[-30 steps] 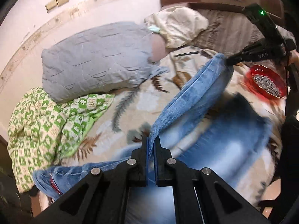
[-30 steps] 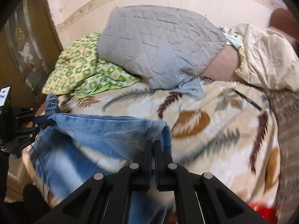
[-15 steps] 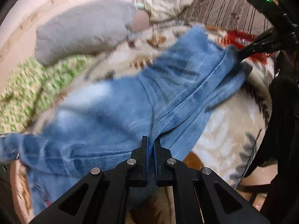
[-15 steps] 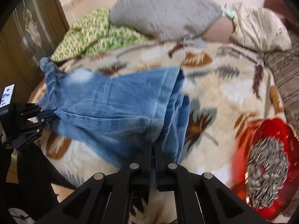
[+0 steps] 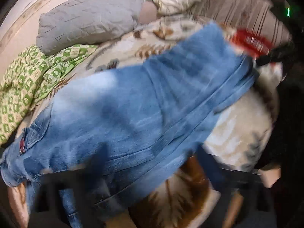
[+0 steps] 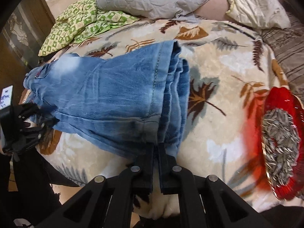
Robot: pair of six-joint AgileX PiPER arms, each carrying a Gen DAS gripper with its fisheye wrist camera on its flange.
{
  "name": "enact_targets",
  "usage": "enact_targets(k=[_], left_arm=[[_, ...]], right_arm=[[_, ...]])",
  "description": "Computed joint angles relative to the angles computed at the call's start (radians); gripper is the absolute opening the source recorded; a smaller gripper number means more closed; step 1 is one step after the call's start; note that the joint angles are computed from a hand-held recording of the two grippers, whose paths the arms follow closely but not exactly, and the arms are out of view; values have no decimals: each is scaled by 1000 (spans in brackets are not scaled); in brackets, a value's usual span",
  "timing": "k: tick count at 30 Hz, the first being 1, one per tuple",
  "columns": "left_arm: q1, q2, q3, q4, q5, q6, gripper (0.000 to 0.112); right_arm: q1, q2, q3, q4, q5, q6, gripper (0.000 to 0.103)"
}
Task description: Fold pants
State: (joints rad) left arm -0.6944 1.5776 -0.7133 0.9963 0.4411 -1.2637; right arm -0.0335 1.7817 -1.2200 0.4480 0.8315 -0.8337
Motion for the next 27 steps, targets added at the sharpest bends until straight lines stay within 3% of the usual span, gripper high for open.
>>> enact_targets(k=[2, 4, 5, 6, 7, 8, 13, 18, 27], left_arm=[[17, -70, 2, -49, -21, 72, 99], [30, -85, -41, -114, 3, 179, 99], [46, -87, -75, -169, 14, 264, 99], [69, -79, -119, -238, 17, 364, 99], [93, -67, -161, -309, 11, 464, 99], [120, -52, -197, -387, -1, 564, 99], [214, 76, -402, -819, 11, 1063, 101], [285, 269, -721, -1160, 188, 1451, 101], [341, 717, -1418, -1465, 642, 1577, 101]], right_arm=[[-19, -32, 24, 17, -6, -5, 6], [-43, -55, 42, 50, 0, -5, 16], [-56, -66, 53, 68, 4, -11, 39], [-71, -82, 76, 109, 0, -26, 80], [-87, -101, 104, 161, -15, -54, 94], [-94, -119, 134, 220, -33, -81, 99], [-120, -122, 189, 376, -14, -66, 99], [-142, -146, 307, 555, -58, -112, 100], [-185, -166, 463, 848, -64, -245, 99]])
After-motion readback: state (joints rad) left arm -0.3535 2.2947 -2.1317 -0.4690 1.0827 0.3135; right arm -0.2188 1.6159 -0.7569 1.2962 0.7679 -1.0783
